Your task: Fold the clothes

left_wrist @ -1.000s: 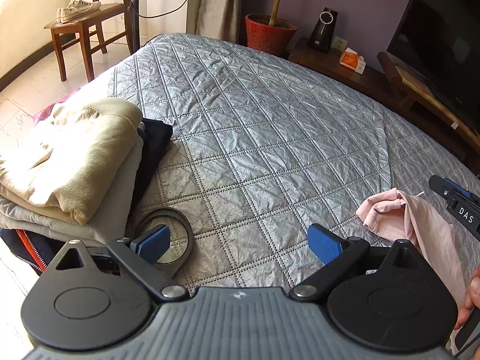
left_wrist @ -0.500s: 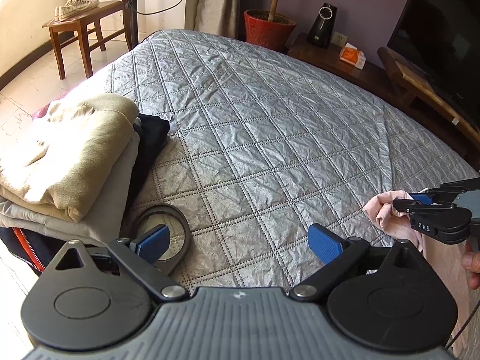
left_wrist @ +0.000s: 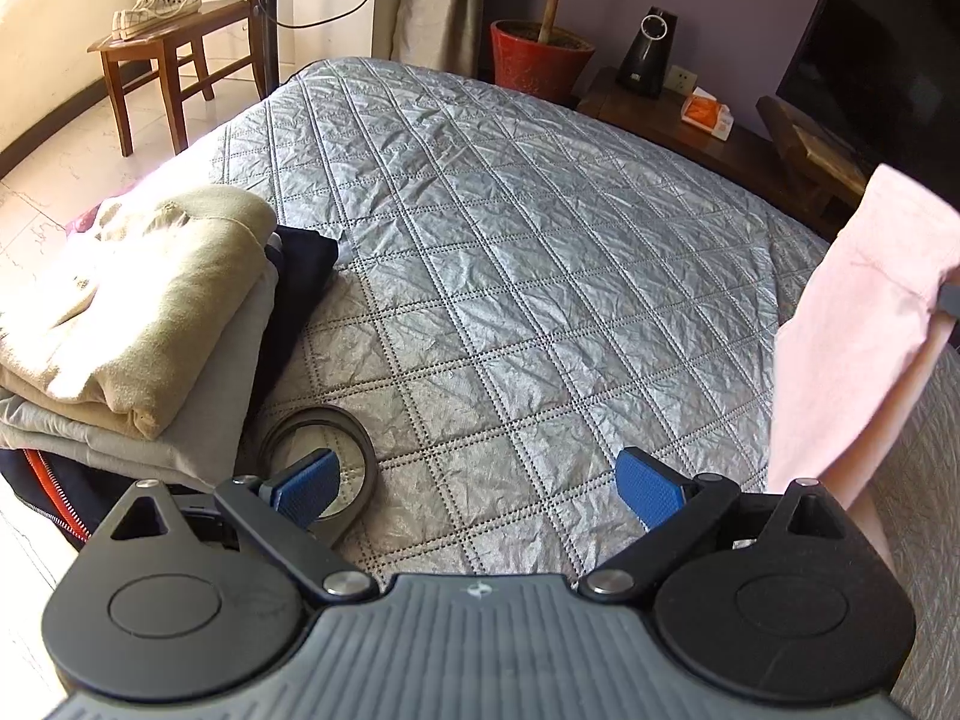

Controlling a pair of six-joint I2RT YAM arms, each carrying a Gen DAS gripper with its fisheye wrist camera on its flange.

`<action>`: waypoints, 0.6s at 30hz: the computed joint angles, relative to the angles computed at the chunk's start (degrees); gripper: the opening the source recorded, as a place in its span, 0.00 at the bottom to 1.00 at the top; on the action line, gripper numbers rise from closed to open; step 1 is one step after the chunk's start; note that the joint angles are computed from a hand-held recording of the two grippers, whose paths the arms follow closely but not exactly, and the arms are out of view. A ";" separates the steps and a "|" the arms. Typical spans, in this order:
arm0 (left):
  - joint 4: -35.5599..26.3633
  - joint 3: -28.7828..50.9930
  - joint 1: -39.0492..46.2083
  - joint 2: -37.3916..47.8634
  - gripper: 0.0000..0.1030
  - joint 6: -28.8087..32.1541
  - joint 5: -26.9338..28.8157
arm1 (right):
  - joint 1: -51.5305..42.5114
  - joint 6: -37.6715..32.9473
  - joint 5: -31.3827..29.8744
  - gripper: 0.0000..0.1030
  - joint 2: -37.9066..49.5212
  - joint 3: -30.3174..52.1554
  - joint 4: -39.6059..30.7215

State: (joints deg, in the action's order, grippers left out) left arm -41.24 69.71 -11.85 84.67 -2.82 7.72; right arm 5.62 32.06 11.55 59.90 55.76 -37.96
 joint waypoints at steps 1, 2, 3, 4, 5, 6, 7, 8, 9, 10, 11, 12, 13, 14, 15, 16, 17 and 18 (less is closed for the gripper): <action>0.02 -0.21 -0.03 -0.20 0.95 0.04 0.01 | 1.82 0.34 4.68 0.39 -1.95 -2.02 -0.11; 0.03 -0.32 -0.05 -0.30 0.95 0.04 0.02 | 4.74 1.70 11.08 0.39 -3.74 -3.95 -0.52; 0.01 -0.28 0.00 -0.21 0.95 0.07 0.00 | 6.34 1.17 14.14 0.39 -5.70 -5.47 -0.34; -0.01 -0.21 0.05 -0.09 0.95 0.11 -0.01 | 7.05 0.90 13.79 0.40 -7.25 -6.64 -0.63; -0.07 -0.10 0.09 0.03 0.95 0.05 -0.03 | 7.40 -0.16 10.97 0.41 -7.89 -7.41 -1.40; -0.09 -0.02 0.13 0.09 0.95 0.01 0.11 | 7.61 -1.37 7.96 0.42 -8.40 -8.14 -2.14; -0.10 0.05 0.16 0.14 0.95 -0.03 0.26 | 8.74 -3.54 5.85 0.42 -8.90 -9.44 -2.29; -0.02 -0.01 0.12 0.12 0.95 0.08 0.33 | 11.33 -5.31 5.24 0.41 -9.38 -10.56 -3.10; 0.08 -0.09 0.06 0.08 0.95 0.20 0.39 | 14.23 -6.53 4.93 0.45 -8.99 -11.26 -4.18; 0.12 -0.15 -0.06 0.07 0.95 0.29 0.31 | 16.88 -6.77 4.69 0.46 -7.90 -11.82 -4.68; 0.15 -0.21 -0.20 0.06 0.95 0.38 0.20 | 19.42 -7.00 4.33 0.46 -6.57 -12.30 -5.01; 0.12 -0.22 -0.27 0.09 0.95 0.35 0.19 | 21.15 -6.63 4.46 0.46 -5.71 -13.12 -4.53; 0.08 -0.22 -0.33 0.11 0.95 0.32 0.19 | 22.80 -6.25 4.56 0.46 -4.78 -13.93 -3.95; 0.14 -0.37 -0.44 0.02 0.95 0.31 0.03 | 22.93 -6.59 4.01 0.46 -4.14 -15.13 -1.92; 0.17 -0.46 -0.55 0.01 0.95 0.39 -0.17 | 23.08 -6.68 3.16 0.46 -4.08 -16.56 0.38; 0.19 -0.53 -0.65 0.02 0.95 0.48 -0.38 | 23.22 -6.75 2.29 0.46 -4.00 -17.98 2.72; 0.17 -0.56 -0.75 0.08 0.95 0.58 -0.57 | 23.46 -7.26 2.13 0.46 -2.35 -17.99 3.93; 0.18 -0.60 -0.81 0.10 0.95 0.60 -0.70 | 24.28 -7.70 3.55 0.49 -0.01 -17.56 4.28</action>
State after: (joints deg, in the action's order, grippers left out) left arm -41.06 69.11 -12.66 84.77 -2.22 7.02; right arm 29.89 24.36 15.10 59.89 38.20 -33.68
